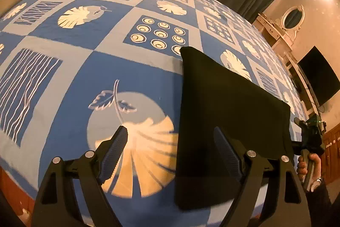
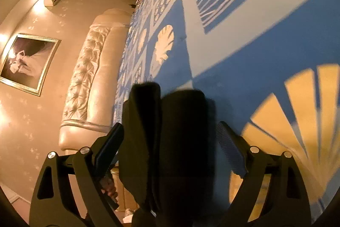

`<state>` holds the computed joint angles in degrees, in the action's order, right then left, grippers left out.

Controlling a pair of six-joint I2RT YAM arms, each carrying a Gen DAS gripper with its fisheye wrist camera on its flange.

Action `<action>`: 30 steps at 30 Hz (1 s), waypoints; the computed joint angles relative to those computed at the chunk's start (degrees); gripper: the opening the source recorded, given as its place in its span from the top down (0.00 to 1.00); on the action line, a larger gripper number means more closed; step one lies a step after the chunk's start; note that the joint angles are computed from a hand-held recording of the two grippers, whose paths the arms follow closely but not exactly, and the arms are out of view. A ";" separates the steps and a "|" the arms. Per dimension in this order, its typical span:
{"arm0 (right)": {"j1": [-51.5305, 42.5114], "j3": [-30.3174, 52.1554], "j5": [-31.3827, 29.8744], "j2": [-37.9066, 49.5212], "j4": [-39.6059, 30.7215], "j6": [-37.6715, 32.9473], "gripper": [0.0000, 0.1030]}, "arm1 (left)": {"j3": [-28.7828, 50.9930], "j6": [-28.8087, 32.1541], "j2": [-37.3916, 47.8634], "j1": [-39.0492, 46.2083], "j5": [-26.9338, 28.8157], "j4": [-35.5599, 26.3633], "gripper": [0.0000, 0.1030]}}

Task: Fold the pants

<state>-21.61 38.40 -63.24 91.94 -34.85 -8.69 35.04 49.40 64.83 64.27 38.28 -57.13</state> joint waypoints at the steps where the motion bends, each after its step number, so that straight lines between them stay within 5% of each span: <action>1: 0.79 1.08 -0.48 1.22 0.27 0.20 0.14 | -0.02 -1.32 0.42 -1.34 -0.21 1.29 0.21; 8: 5.28 4.52 0.07 4.87 5.30 6.24 0.21 | -0.52 -10.52 4.88 -9.03 -1.33 9.63 0.21; 12: 6.68 6.05 2.47 7.08 5.78 6.52 0.61 | -0.63 -13.35 6.84 -10.80 -1.08 12.20 0.21; 15: 7.08 5.91 2.34 6.74 9.22 8.09 0.68 | -0.83 -13.58 7.64 -11.01 -0.54 12.79 0.21; 25: 6.20 7.20 -0.76 12.07 14.16 6.77 0.70 | -3.19 -14.56 7.19 -10.81 1.00 14.89 0.21; 30: 3.34 8.53 -3.67 12.54 6.07 1.92 0.51 | -3.26 -14.61 7.56 -10.93 1.02 15.40 0.21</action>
